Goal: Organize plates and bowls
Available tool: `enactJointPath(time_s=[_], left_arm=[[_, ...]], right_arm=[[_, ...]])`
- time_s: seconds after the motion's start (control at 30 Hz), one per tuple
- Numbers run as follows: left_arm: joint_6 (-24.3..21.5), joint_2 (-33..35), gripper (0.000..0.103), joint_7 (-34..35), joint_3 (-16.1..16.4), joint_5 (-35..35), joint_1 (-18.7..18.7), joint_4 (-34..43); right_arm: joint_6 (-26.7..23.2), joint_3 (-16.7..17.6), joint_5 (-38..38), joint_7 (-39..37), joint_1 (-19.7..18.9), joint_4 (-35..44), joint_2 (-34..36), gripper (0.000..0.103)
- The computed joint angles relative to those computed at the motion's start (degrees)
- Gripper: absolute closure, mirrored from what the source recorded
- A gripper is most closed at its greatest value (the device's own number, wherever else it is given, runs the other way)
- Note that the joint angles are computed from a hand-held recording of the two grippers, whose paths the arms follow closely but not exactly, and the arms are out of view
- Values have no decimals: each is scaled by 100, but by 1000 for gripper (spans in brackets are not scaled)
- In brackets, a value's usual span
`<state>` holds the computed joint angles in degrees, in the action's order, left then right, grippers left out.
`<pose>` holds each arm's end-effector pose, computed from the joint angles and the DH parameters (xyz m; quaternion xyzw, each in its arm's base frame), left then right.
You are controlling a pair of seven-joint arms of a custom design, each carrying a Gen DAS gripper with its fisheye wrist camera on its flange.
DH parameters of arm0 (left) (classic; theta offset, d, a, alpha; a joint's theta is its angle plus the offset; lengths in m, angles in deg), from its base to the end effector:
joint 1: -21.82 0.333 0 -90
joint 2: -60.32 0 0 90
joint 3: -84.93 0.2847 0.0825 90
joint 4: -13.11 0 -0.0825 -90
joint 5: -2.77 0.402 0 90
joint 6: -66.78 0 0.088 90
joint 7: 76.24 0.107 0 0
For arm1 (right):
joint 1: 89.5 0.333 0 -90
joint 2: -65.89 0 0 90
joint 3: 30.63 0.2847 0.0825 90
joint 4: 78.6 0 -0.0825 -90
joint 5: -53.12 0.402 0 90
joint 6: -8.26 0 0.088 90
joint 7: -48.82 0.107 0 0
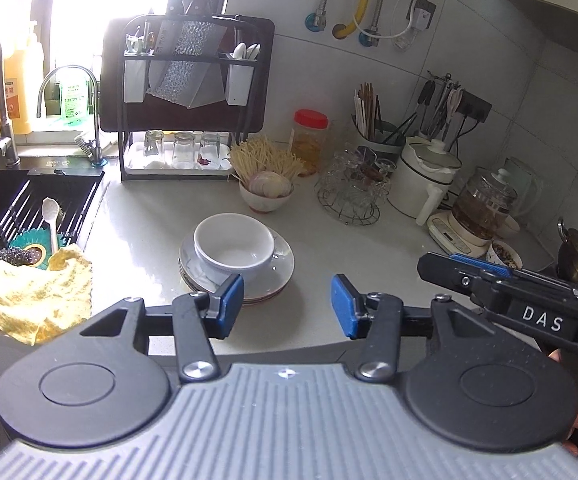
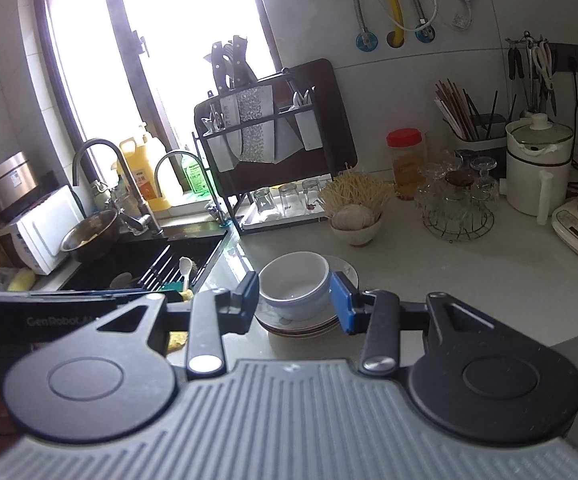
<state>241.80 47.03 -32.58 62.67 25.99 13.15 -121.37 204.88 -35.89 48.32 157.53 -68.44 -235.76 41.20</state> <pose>0.4428 -0.3107 0.4816 -0.5812 0.6771 -0.4088 0.1915 0.4236 0.1292 0.4474 -0.6080 0.5907 -0.2405 0.4729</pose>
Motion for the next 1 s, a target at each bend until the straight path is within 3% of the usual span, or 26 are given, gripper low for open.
enactJointPath(time_s=[0.2,0.27,0.37,0.43,0.47,0.6,0.73,0.87,1.0], left_arm=[[82,-25,48,-108,-30,-40,-36,-154],[35,-63,48,-239,-178,121,107,-170],[34,-165,48,-182,-105,53,1,-270],[1,-284,44,-444,-383,310,291,-304],[-24,-307,44,-499,-420,354,326,-306],[-35,-254,43,-406,-327,322,215,-296],[-81,-245,41,-458,-310,378,235,-307],[-67,-256,33,-554,-257,344,225,-371],[-339,-279,17,-708,-340,485,307,-328]], right_arm=[[-16,255,151,-17,-182,-208,-138,59],[-37,241,135,-60,-161,-282,-191,60],[115,611,308,-146,-458,-430,-234,60],[189,1149,599,-252,-885,-500,-281,60],[236,1203,670,-275,-932,-539,-313,60],[378,1244,839,-346,-979,-598,-356,60],[388,873,707,-338,-711,-569,-320,60],[361,826,666,-367,-678,-500,-225,60],[368,879,689,-394,-715,-519,-236,43]])
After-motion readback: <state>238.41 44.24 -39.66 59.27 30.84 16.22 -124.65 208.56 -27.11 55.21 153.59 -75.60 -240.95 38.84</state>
